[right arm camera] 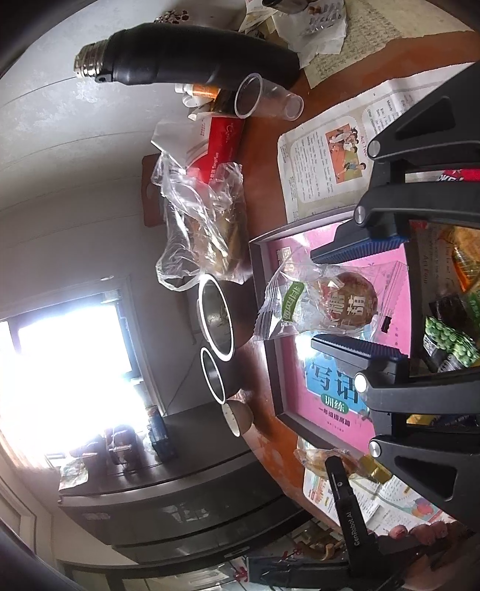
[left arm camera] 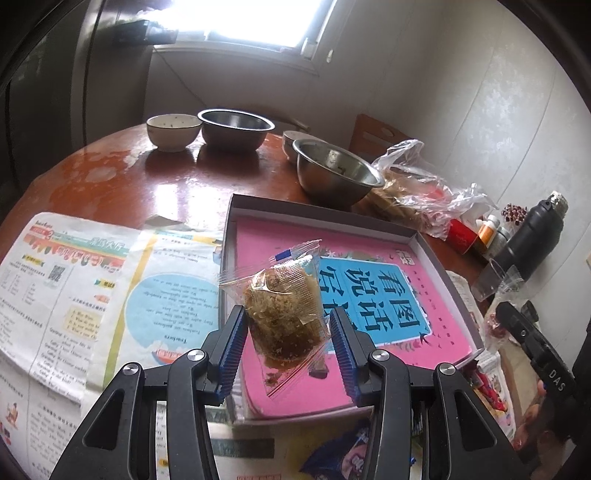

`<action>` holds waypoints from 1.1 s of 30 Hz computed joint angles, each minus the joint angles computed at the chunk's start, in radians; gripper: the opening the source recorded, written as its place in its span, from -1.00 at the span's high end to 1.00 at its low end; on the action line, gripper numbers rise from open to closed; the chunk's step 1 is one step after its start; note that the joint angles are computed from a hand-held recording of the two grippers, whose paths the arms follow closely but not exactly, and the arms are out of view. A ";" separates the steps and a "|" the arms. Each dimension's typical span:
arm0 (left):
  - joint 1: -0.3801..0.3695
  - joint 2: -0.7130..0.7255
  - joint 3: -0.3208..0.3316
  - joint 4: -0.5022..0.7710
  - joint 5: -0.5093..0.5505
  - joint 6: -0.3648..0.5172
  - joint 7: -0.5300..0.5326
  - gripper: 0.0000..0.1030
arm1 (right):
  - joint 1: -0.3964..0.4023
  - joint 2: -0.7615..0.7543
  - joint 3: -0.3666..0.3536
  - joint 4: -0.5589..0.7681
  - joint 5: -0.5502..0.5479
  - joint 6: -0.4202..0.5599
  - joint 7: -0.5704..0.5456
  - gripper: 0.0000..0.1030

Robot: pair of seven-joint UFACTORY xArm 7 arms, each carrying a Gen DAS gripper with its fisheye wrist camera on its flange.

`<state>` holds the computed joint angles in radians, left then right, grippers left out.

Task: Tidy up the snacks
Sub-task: 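Carry both bags over the pink book in the tray and lower them, then open both grippers to release the bags onto the pink book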

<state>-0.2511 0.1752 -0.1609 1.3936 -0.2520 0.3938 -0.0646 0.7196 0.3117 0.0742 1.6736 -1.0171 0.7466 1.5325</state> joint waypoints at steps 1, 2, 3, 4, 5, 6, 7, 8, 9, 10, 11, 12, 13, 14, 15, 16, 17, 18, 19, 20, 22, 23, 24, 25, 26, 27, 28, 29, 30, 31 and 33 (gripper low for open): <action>0.001 0.008 -0.002 0.010 -0.005 0.006 0.006 0.08 | -0.003 0.007 0.001 0.006 0.008 0.000 -0.007 0.23; 0.001 0.014 -0.004 0.017 -0.006 0.013 0.010 0.08 | -0.007 0.016 0.002 0.014 0.021 0.000 -0.020 0.23; 0.001 0.021 -0.005 0.025 -0.007 0.020 0.015 0.08 | -0.008 0.020 0.000 0.018 0.029 -0.001 -0.025 0.23; 0.001 0.026 -0.008 0.030 -0.011 0.024 0.024 0.08 | -0.009 0.026 -0.003 0.021 0.036 -0.003 -0.027 0.23; 0.001 0.030 -0.009 0.033 -0.013 0.029 0.028 0.08 | -0.010 0.030 -0.005 0.024 0.046 -0.004 -0.034 0.23; 0.000 0.034 -0.010 0.038 -0.012 0.033 0.030 0.07 | -0.010 0.032 -0.007 0.025 0.053 -0.006 -0.039 0.23; -0.001 0.038 -0.011 0.041 -0.014 0.036 0.034 0.07 | -0.011 0.036 -0.011 0.027 0.057 -0.006 -0.041 0.23; -0.002 0.043 -0.011 0.045 -0.013 0.043 0.036 0.07 | -0.011 0.040 -0.013 0.031 0.064 -0.006 -0.046 0.23; -0.001 0.047 -0.013 0.049 -0.017 0.049 0.042 0.07 | -0.013 0.043 -0.016 0.031 0.072 -0.010 -0.050 0.23; 0.002 0.052 -0.017 0.053 -0.027 0.056 0.053 0.07 | -0.014 0.046 -0.018 0.032 0.081 -0.010 -0.053 0.23; 0.003 0.055 -0.019 0.057 -0.034 0.061 0.059 0.07 | -0.016 0.050 -0.020 0.033 0.090 -0.012 -0.057 0.23; 0.003 0.059 -0.020 0.060 -0.037 0.066 0.064 0.07 | -0.017 0.052 -0.022 0.032 0.097 -0.015 -0.060 0.23; 0.001 0.061 -0.018 0.062 -0.033 0.068 0.063 0.07 | -0.019 0.055 -0.023 0.031 0.107 -0.017 -0.063 0.23; -0.001 0.063 -0.017 0.063 -0.030 0.068 0.062 0.07 | -0.023 0.057 -0.023 0.030 0.123 -0.019 -0.070 0.23; -0.002 0.064 -0.017 0.065 -0.030 0.071 0.064 0.07 | -0.026 0.059 -0.024 0.028 0.135 -0.022 -0.074 0.23; -0.002 0.065 -0.017 0.066 -0.031 0.075 0.064 0.07 | -0.027 0.060 -0.025 0.027 0.146 -0.023 -0.077 0.23; -0.002 0.067 -0.016 0.069 -0.030 0.080 0.065 0.07 | -0.028 0.062 -0.025 0.028 0.158 -0.022 -0.084 0.23; -0.003 0.068 -0.016 0.070 -0.030 0.083 0.065 0.07 | -0.028 0.064 -0.027 0.028 0.166 -0.021 -0.088 0.23; -0.001 0.069 -0.017 0.071 -0.033 0.085 0.067 0.07 | -0.028 0.066 -0.027 0.028 0.175 -0.018 -0.093 0.23; 0.000 0.070 -0.018 0.072 -0.037 0.089 0.069 0.07 | -0.029 0.068 -0.027 0.029 0.185 -0.013 -0.100 0.23; -0.002 0.072 -0.015 0.073 -0.032 0.093 0.068 0.07 | -0.030 0.067 -0.028 0.023 0.204 -0.009 -0.106 0.23; -0.003 0.072 -0.014 0.073 -0.030 0.095 0.067 0.07 | -0.031 0.067 -0.028 0.021 0.211 -0.008 -0.108 0.23; -0.003 0.074 -0.014 0.076 -0.029 0.100 0.067 0.07 | -0.032 0.066 -0.028 0.018 0.219 -0.007 -0.111 0.23; -0.001 0.073 -0.017 0.076 -0.036 0.102 0.071 0.07 | -0.034 0.065 -0.027 0.015 0.228 -0.006 -0.115 0.23; 0.000 0.074 -0.018 0.077 -0.041 0.104 0.075 0.06 | -0.034 0.065 -0.026 0.014 0.233 -0.004 -0.118 0.22; -0.003 0.074 -0.015 0.077 -0.033 0.108 0.071 0.06 | -0.034 0.064 -0.027 0.012 0.238 0.000 -0.118 0.22; -0.004 0.077 -0.015 0.081 -0.031 0.110 0.072 0.06 | -0.034 0.065 -0.027 0.013 0.243 0.001 -0.120 0.22; -0.005 0.078 -0.015 0.082 -0.030 0.113 0.072 0.06 | -0.037 0.064 -0.025 0.011 0.253 0.001 -0.123 0.22; -0.004 0.079 -0.016 0.084 -0.031 0.117 0.072 0.06 | -0.039 0.062 -0.025 0.007 0.259 0.000 -0.124 0.22; -0.003 0.078 -0.017 0.083 -0.036 0.118 0.076 0.06 | -0.042 0.060 -0.024 0.002 0.266 -0.003 -0.123 0.22; -0.003 0.077 -0.016 0.081 -0.037 0.119 0.075 0.06 | -0.046 0.058 -0.023 -0.003 0.277 -0.005 -0.126 0.22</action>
